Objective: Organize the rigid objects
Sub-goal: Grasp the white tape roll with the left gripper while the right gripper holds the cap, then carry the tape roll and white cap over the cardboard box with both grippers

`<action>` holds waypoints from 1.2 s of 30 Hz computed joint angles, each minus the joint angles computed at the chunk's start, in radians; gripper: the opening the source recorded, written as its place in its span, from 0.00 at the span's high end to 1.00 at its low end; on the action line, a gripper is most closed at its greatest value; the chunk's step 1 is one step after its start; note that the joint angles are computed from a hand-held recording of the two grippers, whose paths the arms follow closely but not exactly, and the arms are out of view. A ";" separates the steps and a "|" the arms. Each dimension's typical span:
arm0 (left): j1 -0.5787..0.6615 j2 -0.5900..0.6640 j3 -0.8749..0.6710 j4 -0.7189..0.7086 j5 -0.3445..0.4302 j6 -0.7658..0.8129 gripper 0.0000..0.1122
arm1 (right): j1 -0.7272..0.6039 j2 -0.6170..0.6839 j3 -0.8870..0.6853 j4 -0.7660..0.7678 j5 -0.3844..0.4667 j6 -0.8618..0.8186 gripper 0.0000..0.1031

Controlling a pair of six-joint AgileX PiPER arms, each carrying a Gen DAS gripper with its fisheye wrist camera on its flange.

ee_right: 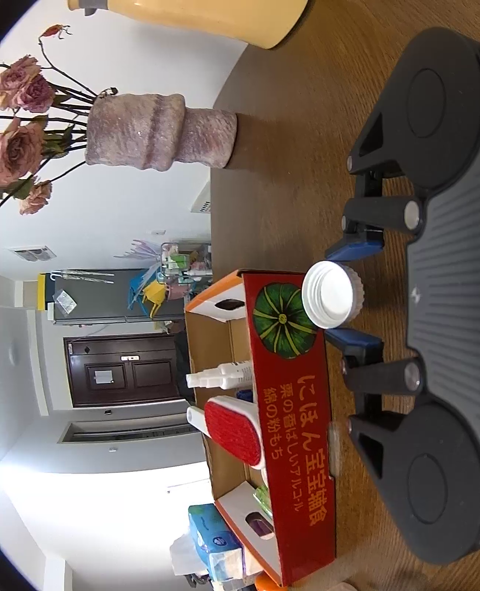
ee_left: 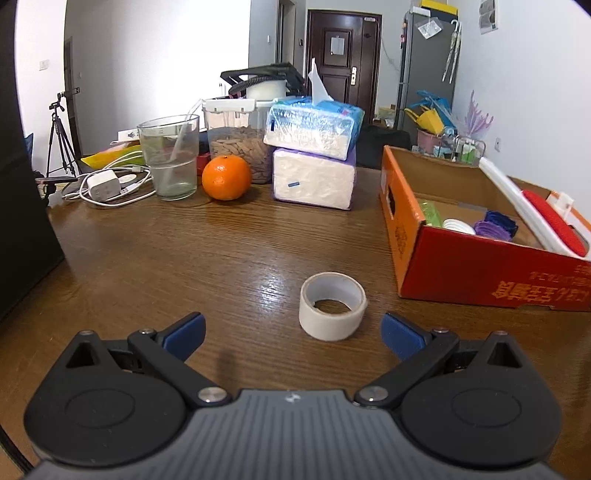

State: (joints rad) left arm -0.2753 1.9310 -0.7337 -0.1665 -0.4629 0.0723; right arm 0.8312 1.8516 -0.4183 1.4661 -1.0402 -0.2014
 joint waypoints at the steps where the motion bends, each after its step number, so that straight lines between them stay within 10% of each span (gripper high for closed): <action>1: 0.001 0.012 -0.017 -0.002 0.008 0.005 0.08 | 0.003 0.002 0.000 0.002 -0.007 0.001 0.63; 17: 0.024 0.118 -0.195 0.135 0.147 -0.063 0.08 | 0.026 0.016 -0.008 0.015 -0.031 -0.005 0.63; 28: 0.016 0.123 -0.172 0.169 0.079 -0.070 0.59 | 0.026 0.019 -0.010 0.009 -0.027 -0.005 0.63; 36: 0.012 0.116 -0.146 0.162 0.026 -0.058 0.60 | 0.030 0.023 -0.010 0.010 -0.032 0.000 0.63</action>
State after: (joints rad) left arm -0.2633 2.0466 -0.8795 -0.0047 -0.4372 0.0139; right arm 0.8610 1.8747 -0.4283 1.4765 -1.0721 -0.2016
